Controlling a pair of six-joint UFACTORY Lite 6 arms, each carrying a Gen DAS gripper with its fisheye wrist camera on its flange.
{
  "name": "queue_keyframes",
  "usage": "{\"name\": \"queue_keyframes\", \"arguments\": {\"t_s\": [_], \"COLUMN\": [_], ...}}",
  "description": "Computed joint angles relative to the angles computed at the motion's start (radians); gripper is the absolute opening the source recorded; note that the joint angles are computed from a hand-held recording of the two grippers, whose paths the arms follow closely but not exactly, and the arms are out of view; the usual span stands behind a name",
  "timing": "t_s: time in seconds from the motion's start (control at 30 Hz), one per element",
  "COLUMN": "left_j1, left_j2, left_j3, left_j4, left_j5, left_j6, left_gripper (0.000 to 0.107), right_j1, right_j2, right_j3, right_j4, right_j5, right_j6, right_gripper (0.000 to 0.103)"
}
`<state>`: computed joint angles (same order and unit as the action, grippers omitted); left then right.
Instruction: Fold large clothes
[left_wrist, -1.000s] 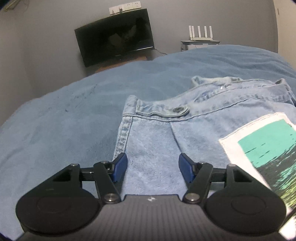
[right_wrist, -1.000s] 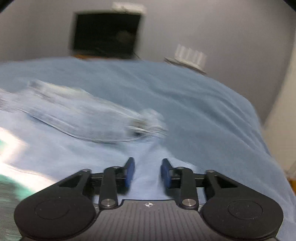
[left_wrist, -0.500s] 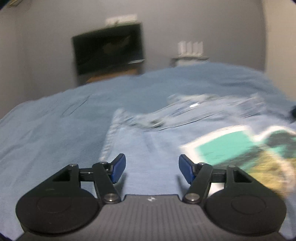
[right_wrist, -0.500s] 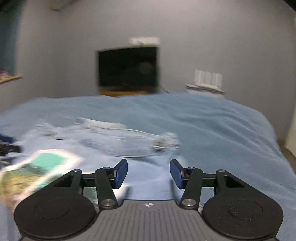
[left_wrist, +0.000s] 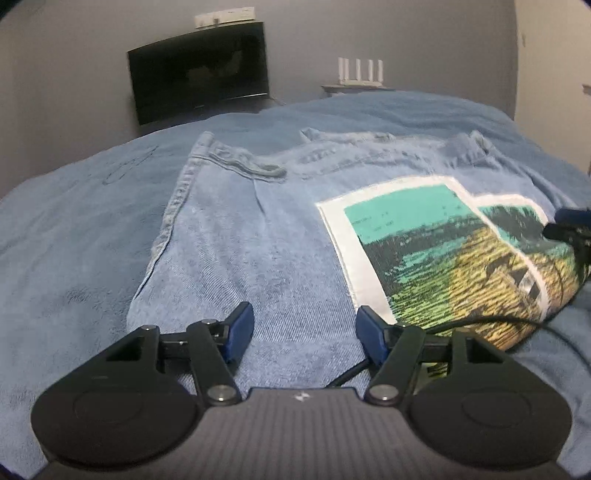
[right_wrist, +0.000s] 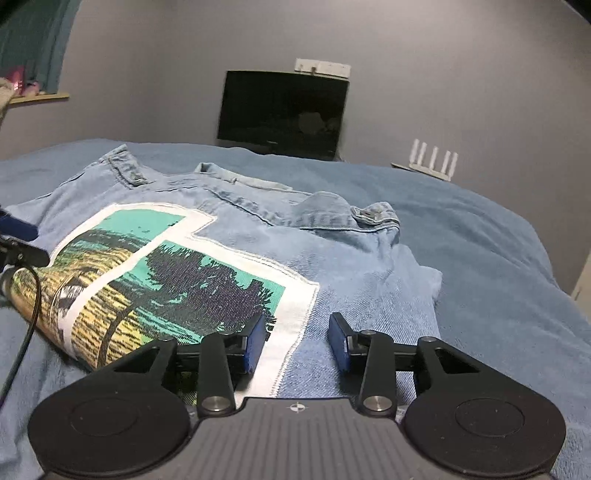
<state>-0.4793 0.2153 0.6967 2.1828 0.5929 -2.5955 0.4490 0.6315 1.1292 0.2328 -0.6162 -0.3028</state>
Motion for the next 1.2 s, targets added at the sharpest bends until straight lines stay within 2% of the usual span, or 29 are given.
{"name": "queue_keyframes", "arguments": {"t_s": [0.07, 0.13, 0.2, 0.27, 0.33, 0.4, 0.47, 0.53, 0.57, 0.67, 0.73, 0.83, 0.93, 1.0, 1.13, 1.2], "left_j1": [-0.015, -0.051, -0.058, -0.038, -0.058, -0.074, -0.06, -0.035, -0.026, 0.017, 0.096, 0.187, 0.175, 0.186, 0.186, 0.182], "left_j2": [-0.074, -0.159, -0.211, -0.233, -0.213, -0.188, -0.175, -0.16, -0.151, -0.118, -0.14, -0.155, -0.134, -0.148, -0.383, -0.555], "left_j3": [-0.052, -0.114, -0.167, -0.192, -0.176, -0.153, -0.145, -0.144, -0.145, -0.145, -0.182, -0.213, -0.214, -0.232, -0.358, -0.431], "left_j4": [-0.031, -0.132, -0.178, -0.147, -0.198, -0.242, -0.234, -0.192, -0.172, -0.154, -0.017, 0.183, 0.18, 0.216, 0.151, 0.056], "left_j5": [0.013, 0.071, 0.104, 0.081, 0.094, 0.105, 0.093, 0.081, 0.083, 0.079, 0.018, -0.04, -0.013, -0.017, -0.04, -0.068], "left_j6": [-0.017, 0.021, 0.014, 0.004, 0.079, 0.13, 0.14, 0.111, 0.095, 0.073, -0.089, -0.306, -0.308, -0.379, -0.417, -0.379], "left_gripper": [0.064, 0.064, 0.064, 0.064, 0.064, 0.064, 0.064, 0.064, 0.064, 0.064, 0.07, 0.073, 0.075, 0.075, 0.075, 0.075], "right_j1": [-0.019, -0.029, -0.02, -0.033, -0.033, -0.052, -0.107, -0.162, -0.183, -0.193, -0.2, -0.197, -0.188, -0.189, -0.192, -0.191], "right_j2": [-0.115, -0.226, -0.27, -0.29, -0.267, -0.271, -0.233, -0.202, -0.192, -0.175, -0.17, -0.17, -0.176, -0.196, -0.331, -0.413], "right_j3": [-0.113, -0.235, -0.28, -0.293, -0.269, -0.326, -0.315, -0.286, -0.275, -0.272, -0.272, -0.278, -0.277, -0.281, -0.361, -0.419], "right_j4": [-0.013, -0.064, -0.013, -0.015, 0.047, 0.066, -0.021, -0.122, -0.172, -0.194, -0.207, -0.196, -0.175, -0.171, -0.193, -0.2], "right_j5": [-0.027, -0.094, -0.132, -0.119, -0.068, -0.11, -0.104, -0.082, -0.071, -0.089, -0.097, -0.102, -0.095, -0.069, -0.034, -0.044], "right_j6": [0.041, 0.085, 0.062, 0.094, 0.031, 0.014, 0.142, 0.28, 0.337, 0.341, 0.355, 0.357, 0.344, 0.368, 0.47, 0.487], "right_gripper": [0.044, 0.045, 0.045, 0.045, 0.045, 0.045, 0.056, 0.069, 0.07, 0.07, 0.071, 0.073, 0.074, 0.074, 0.075, 0.082]}}
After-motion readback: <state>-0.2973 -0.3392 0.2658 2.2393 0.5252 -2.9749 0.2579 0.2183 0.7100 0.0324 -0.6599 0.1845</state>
